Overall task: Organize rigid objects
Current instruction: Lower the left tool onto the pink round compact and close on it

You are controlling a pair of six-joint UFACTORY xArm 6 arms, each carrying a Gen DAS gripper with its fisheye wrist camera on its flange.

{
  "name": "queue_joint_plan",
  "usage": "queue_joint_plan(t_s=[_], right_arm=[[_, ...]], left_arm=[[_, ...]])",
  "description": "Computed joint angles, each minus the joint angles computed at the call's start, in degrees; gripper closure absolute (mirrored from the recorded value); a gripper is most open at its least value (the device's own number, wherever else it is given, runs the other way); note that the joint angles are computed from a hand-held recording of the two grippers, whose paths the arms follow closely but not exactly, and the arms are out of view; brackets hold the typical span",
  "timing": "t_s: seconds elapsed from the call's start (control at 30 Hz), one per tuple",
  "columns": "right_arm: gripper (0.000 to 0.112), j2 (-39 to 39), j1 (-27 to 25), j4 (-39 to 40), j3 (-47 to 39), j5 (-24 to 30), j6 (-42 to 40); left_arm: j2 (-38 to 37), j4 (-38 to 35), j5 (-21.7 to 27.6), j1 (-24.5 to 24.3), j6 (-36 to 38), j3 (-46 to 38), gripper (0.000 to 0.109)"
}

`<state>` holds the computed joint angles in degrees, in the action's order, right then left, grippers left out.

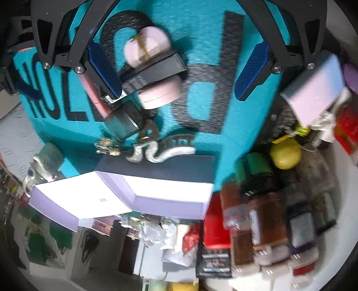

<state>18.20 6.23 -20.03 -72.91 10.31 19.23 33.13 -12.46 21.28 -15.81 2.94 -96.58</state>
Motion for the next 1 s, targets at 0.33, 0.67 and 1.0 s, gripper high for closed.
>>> queue_joint_plan(t_s=[0.33,0.67,1.0], right_arm=[[0.009,3.3,0.7,14.5,-2.7,0.4,-12.1],[0.009,4.9,0.2,13.3,-4.4,1.6,-11.3],[0.009,5.3,0.5,14.3,-5.0,1.9,-12.7]], left_arm=[[5.1,-6.3,6.8,0.8,2.4,-7.3,0.037],[5.7,1.8,5.1,2.0,-2.4,-7.1,0.061],[2.3,5.8,1.2,2.6,-3.6,-1.5,0.061]])
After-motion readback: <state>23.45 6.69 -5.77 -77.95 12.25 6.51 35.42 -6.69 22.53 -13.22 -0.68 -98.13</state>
